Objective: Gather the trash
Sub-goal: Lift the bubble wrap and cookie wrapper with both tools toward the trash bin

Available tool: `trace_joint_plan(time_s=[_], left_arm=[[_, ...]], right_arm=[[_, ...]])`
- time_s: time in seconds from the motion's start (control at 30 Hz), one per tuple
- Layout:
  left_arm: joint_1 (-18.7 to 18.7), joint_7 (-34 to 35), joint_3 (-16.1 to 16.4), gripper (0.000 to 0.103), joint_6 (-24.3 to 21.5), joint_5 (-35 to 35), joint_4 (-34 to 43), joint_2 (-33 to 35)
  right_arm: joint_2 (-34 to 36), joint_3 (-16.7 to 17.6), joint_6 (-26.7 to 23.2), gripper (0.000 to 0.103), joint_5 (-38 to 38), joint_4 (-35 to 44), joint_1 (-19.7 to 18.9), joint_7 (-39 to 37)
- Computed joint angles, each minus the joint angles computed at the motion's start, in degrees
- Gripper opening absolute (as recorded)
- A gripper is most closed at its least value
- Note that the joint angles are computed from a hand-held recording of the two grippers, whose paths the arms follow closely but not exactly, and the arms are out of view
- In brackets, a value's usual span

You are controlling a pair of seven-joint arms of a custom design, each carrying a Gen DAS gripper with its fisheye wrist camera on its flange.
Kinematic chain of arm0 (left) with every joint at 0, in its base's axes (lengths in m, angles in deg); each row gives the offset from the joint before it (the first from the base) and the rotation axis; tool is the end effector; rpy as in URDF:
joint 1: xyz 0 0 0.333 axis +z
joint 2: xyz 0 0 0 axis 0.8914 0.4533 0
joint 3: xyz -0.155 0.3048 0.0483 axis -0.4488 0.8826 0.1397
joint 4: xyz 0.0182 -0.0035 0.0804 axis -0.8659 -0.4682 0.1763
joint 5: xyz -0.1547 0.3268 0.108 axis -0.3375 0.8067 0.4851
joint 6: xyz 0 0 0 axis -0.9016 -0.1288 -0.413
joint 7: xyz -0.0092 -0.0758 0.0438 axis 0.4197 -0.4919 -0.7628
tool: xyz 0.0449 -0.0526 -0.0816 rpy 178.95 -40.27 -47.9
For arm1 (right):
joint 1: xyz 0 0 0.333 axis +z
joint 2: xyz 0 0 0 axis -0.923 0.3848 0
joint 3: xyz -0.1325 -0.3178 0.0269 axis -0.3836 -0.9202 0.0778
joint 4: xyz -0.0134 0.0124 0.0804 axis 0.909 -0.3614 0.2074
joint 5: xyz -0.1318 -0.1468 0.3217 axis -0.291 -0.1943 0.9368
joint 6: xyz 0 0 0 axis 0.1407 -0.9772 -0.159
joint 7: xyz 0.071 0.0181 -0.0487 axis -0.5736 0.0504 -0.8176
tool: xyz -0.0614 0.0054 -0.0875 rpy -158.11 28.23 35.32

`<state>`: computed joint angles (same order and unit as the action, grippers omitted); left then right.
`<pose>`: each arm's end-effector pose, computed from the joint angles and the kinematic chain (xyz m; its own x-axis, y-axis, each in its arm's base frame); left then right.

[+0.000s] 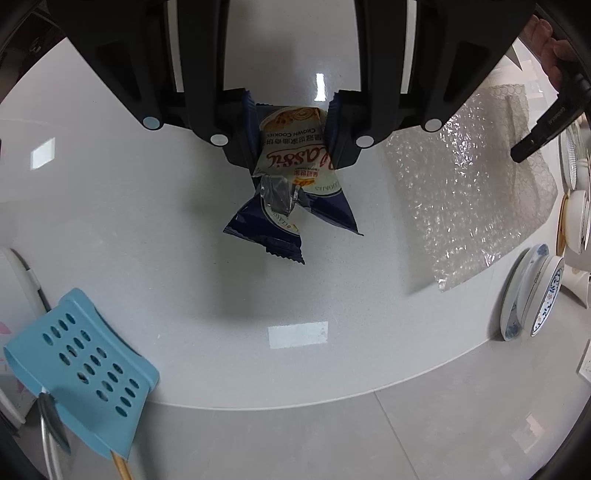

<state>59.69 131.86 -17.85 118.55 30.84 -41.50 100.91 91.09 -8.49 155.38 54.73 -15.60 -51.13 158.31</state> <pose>0.6391 -0.1196 0.6840 -0.2171 -0.9569 0.1931 -0.9612 0.1751 -0.2130 0.5634 0.1865 0.6688 -0.4731 -0.8777 -0.0763 -0.8417 0.4759 -0.2549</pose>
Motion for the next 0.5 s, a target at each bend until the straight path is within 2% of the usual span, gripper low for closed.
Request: trace_joint_plan(time_s=[0.33, 0.5], left_arm=[[1.6, 2.7, 0.0, 0.008, -0.3, -2.6, -1.4, -3.1], [1.4, 2.7, -0.1, 0.008, 1.4, -3.7, -5.5, -6.7]], right_arm=[[-4.1, 0.9, 0.1, 0.027, -2.1, -2.2, 1.2, 1.5], [-6.3, 1.5, 0.0, 0.027, -2.7, -3.4, 1.7, 2.3]])
